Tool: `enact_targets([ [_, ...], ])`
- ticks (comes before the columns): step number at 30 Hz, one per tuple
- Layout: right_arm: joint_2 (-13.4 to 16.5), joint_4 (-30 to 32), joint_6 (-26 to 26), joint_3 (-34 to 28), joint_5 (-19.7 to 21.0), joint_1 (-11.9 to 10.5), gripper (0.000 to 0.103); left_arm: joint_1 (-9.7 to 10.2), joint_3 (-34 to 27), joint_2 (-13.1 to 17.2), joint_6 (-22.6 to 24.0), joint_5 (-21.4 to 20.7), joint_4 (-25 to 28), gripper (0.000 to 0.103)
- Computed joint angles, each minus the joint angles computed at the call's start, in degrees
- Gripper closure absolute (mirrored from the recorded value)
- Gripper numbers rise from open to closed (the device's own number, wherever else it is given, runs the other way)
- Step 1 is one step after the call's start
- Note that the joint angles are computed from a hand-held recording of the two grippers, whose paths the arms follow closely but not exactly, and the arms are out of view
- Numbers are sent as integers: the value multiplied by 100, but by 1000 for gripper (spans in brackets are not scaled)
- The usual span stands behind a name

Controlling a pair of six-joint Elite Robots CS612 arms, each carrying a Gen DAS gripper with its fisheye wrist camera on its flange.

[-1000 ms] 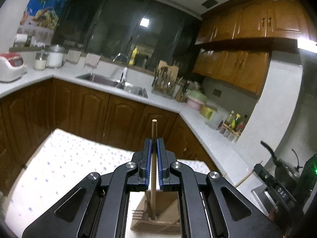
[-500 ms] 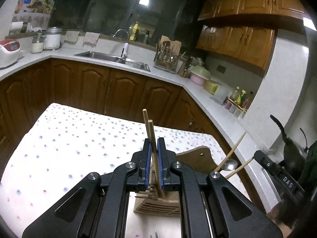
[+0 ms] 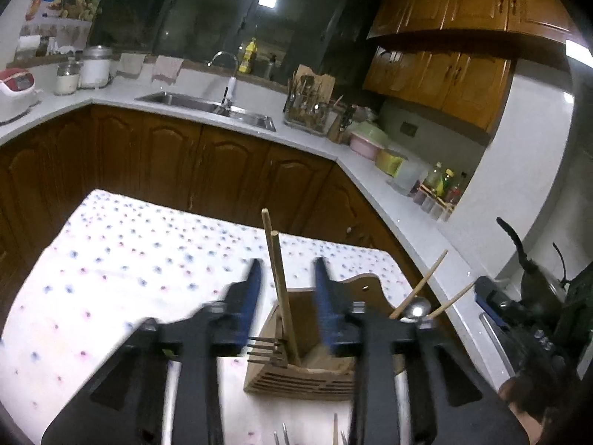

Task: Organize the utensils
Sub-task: 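Open both tools to drop the chopsticks into the holder, then move both open tools back over the chopstick row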

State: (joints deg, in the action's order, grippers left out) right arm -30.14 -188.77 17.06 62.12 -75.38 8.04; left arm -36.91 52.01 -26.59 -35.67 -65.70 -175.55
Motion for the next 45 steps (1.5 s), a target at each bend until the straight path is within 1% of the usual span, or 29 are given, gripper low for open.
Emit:
enact_targets([
  [1,-19,-164,88,60,16,-13,40,-15,48,-26,25,57,-50,56],
  [2,-31,-300,152,106,22,-22,34,-43,142,-81,42,155,-101,47],
  [3,-51,-423,206,158,18,-29,31,-59,222,-123,58,198,-171,43],
  [5,-118,-604,301,296,25,-45,25,-96,401,-214,66,309,-303,30],
  [6,-158,-706,369,383,62,-58,17,-125,527,-275,55,406,-373,27],
  [7,-189,-799,419,454,92,-66,12,-139,608,-313,51,452,-431,24],
  [8,-226,-901,441,539,109,-72,10,-166,744,-373,32,515,-520,23],
  [10,-309,-1032,414,723,127,-78,10,-203,957,-470,-47,564,-582,21],
  [14,-452,-1215,431,1080,175,-85,9,-277,1446,-671,-303,593,-630,20],
  [18,-586,-1290,430,1461,242,-89,8,-333,1817,-801,-641,466,-538,20],
  [22,-711,-1215,375,1813,313,-88,8,-397,2138,-910,-894,379,-415,20],
  [25,-797,-1196,331,2082,277,-85,8,-443,2403,-998,-1080,421,-445,20],
  [29,-852,-1229,288,2366,148,-69,8,-482,2654,-1060,-1285,369,-417,20],
  [35,-875,-988,261,2662,179,-67,8,-498,2783,-1055,-1557,142,-140,20],
  [45,-884,-778,331,2926,113,-83,8,-532,2585,-943,-1452,-91,430,20],
])
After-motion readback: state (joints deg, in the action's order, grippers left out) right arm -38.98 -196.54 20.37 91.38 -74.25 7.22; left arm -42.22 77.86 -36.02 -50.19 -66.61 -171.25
